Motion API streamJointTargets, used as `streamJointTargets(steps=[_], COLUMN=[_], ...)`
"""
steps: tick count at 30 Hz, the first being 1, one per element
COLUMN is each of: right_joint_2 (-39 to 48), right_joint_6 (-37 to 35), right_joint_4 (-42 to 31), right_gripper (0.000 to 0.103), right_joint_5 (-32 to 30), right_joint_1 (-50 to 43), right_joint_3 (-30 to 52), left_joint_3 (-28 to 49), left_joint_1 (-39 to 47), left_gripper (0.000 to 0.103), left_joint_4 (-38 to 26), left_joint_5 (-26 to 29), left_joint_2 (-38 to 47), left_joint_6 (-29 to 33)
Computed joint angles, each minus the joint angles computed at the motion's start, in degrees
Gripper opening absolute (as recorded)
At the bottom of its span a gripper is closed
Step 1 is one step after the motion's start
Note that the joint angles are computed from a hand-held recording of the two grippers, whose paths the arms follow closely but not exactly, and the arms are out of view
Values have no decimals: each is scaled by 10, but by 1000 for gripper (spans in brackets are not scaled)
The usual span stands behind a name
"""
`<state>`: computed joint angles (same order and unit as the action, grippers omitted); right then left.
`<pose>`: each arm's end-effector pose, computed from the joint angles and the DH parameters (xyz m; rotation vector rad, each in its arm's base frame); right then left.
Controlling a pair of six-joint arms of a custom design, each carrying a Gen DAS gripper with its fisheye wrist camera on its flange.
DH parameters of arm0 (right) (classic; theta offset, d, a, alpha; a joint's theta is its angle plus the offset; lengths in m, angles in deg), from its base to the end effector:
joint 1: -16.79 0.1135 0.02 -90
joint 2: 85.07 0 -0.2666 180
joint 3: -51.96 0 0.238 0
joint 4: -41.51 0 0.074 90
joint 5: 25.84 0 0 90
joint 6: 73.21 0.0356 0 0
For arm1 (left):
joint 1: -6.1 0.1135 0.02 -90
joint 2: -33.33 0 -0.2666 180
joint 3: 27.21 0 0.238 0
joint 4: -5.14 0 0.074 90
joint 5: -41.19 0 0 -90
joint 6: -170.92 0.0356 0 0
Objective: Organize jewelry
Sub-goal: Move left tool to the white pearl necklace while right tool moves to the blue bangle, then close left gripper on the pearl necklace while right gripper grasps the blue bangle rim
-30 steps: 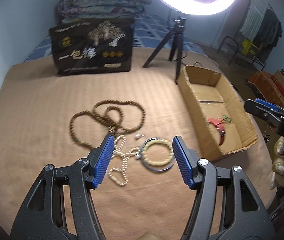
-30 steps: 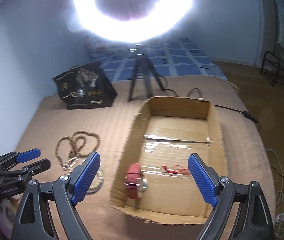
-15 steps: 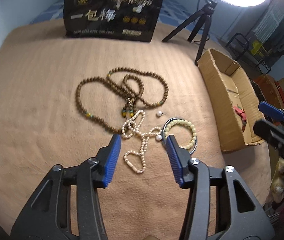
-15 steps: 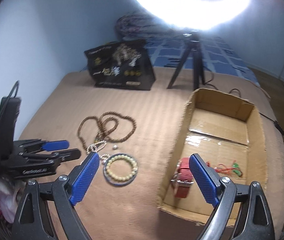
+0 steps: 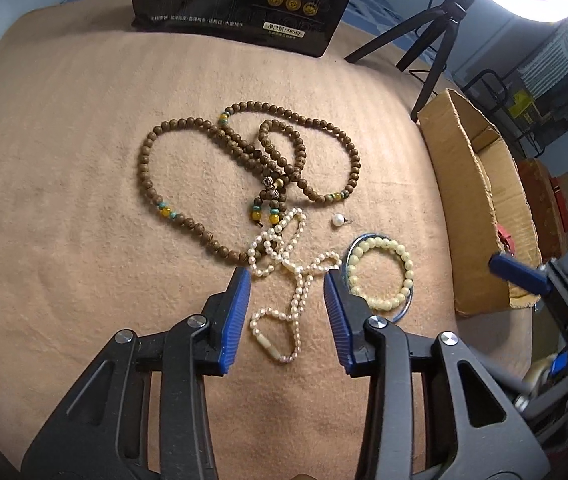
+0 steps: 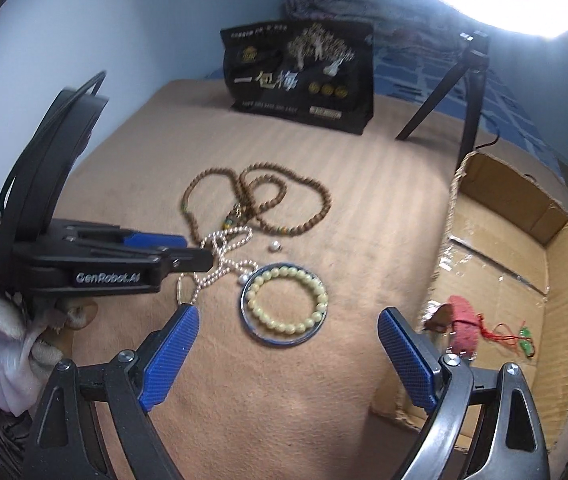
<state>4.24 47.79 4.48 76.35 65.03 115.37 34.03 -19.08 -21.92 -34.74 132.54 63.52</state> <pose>0.1924 0.2042 0.1792 -0.3284 2.6192 0.1880 0.2643 -0.1338 0.1318 0.2638 2.7623 -0.5419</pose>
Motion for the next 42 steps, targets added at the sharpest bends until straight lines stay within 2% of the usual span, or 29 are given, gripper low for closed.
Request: streamJointTargets(steps=[4,9,19,27,36,39,42], right_joint_2=[27,58,113,154,172,176,196], right_joint_6=[-6,-10,-9,-11,-14,-28,-35], right_joint_4=[3,6,5,-9,-23,-25,-33], right_gripper=[93,93,93,92,84,76,76], right_joint_5=[-2,-8,6,27,40,34,32], right_joint_1=[7,7,5,11,5,7,11], right_joint_3=[11,25,54,84,109,120,138], left_joint_3=[15,29,45,20,-16,-21,-28], left_joint_1=[1,-3,-11,5,25,28,35], left_gripper=[33,32,11,3,2,2,2], left_joint_4=[3,5,15,27,30,31,30], left_joint_5=[1,-3,-36,-30,-23,-21,-18], left_joint_2=[27,50,76,61,31,27,21], left_joint_6=[1,2,7,25,46,47,52])
